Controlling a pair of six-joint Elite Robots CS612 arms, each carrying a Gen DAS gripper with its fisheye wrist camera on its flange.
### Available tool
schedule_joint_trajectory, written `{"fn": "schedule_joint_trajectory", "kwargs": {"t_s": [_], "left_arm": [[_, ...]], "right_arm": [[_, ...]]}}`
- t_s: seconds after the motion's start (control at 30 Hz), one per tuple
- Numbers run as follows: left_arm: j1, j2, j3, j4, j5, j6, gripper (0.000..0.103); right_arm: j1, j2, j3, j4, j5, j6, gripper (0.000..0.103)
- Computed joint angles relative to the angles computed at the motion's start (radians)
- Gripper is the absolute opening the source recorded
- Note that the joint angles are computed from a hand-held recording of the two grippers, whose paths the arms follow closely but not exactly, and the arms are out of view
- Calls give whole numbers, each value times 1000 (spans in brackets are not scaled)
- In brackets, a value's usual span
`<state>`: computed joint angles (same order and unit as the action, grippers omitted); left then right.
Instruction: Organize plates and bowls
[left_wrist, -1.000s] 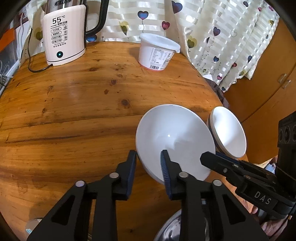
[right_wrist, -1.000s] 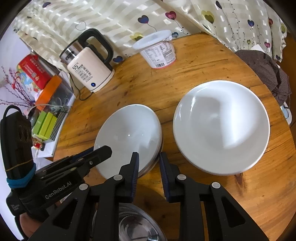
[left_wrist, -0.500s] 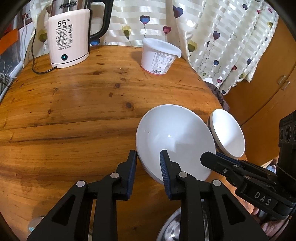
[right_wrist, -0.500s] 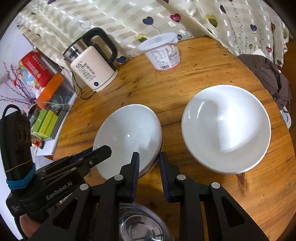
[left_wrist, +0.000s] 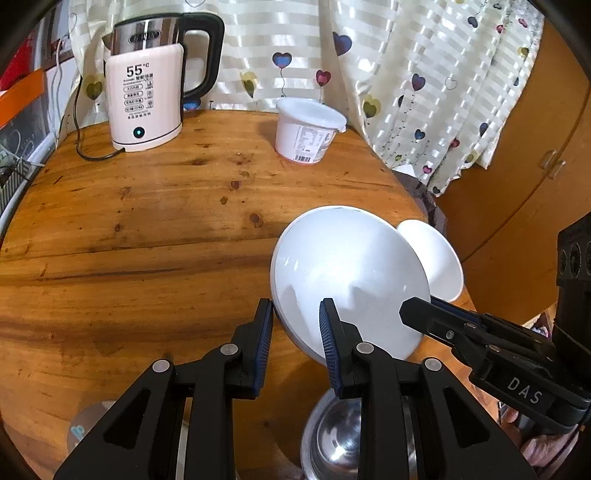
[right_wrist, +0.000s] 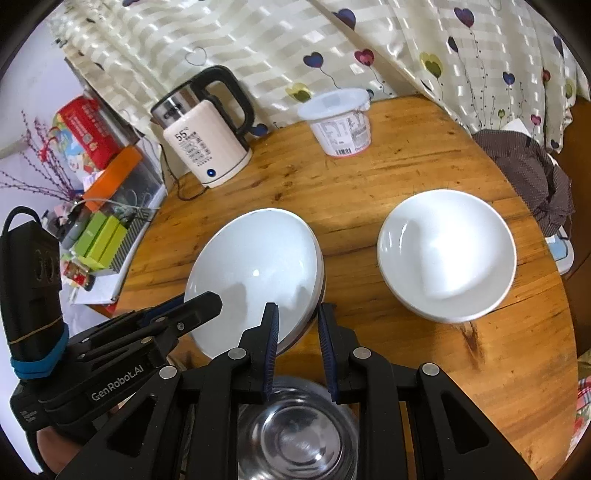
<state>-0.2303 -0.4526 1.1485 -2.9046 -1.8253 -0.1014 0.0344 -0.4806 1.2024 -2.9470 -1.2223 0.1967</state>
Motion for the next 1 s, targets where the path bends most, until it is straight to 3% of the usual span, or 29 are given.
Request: {"fn": "schedule_joint_trajectory", "kwargs": {"t_s": [0.63,1.0], "left_arm": [[-7,-86,171,-88,-10,20,27],[-16,-111,232,-91,-21,35,27]], "right_arm": [[8,-83,165,-101,-23,3,21],[5,-117,252,-140,-35,20,21]]}}
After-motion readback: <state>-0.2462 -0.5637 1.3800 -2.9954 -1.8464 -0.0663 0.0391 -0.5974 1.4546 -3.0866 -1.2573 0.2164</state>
